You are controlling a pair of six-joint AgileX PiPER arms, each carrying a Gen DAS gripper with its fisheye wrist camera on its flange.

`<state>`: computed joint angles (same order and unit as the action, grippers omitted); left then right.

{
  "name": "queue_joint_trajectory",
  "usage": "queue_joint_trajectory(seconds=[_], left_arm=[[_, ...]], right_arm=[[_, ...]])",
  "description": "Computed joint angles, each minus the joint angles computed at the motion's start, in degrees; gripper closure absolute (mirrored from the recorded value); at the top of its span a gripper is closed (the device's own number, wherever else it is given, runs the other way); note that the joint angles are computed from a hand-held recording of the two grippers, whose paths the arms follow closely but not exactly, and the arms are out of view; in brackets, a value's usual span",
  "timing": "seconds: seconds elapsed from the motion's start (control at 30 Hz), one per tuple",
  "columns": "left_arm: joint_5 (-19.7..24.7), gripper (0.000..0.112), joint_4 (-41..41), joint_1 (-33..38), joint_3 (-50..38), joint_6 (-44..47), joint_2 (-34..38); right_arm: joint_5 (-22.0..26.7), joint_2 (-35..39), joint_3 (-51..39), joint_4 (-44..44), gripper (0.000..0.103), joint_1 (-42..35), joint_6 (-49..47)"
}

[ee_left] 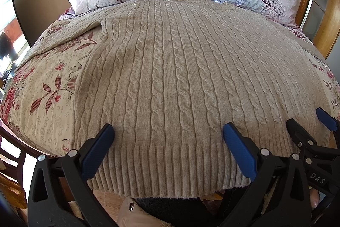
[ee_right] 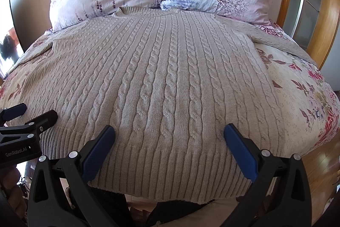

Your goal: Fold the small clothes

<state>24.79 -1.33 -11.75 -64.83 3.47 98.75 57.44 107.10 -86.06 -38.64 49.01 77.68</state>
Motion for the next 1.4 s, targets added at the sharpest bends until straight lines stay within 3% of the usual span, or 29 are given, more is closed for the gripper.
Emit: queue_joint_trajectory(seconds=[0.4,0.63,0.8,0.87,0.93,1.0,1.1,1.13,1.3,1.4], left_arm=[[4.73,0.011,-0.25,0.07,-3.75,0.99,1.8],[11.79,0.011,-0.49,0.24,-9.82,4.26,4.24],[8.02,0.011,4.24,-0.6,-12.16,2.32,5.29],[6.11,0.011,2.77,-0.14,-13.74,3.74,6.08],[6.92,0.011,0.88,0.33,-17.54,5.31,8.08],[9.75,0.011,-1.62,0.79,-23.09,7.46,11.12],[15.01,0.011,-8.79,2.25,-31.84,12.81,16.29],[16.06,0.011,-10.74,2.66,-34.14,13.98,17.73],[12.22,0.011,-20.52,3.98,-36.08,19.91,20.07],[13.68,0.011,-22.89,4.45,-39.77,20.54,22.51]], right_arm=[[1.24,0.56,-3.37,7.81,0.002,-2.76,-9.98],[-2.14,-1.02,-2.96,18.23,0.002,-7.95,-27.07],[-5.5,-2.72,-0.86,21.82,0.002,-10.75,-34.15],[-6.42,-3.43,-0.41,20.81,0.002,-12.03,-33.24],[-8.1,-5.2,1.01,17.39,0.002,-13.98,-29.22],[-9.99,-7.49,2.59,15.0,0.002,-17.8,-24.98],[-16.4,-11.4,6.22,18.27,0.002,-27.96,-22.39],[-18.1,-12.09,7.02,19.9,0.006,-31.87,-21.98],[-22.35,-11.29,7.56,32.92,0.029,-48.55,-22.75],[-26.42,-10.28,9.72,44.03,0.041,-55.91,-27.21]])
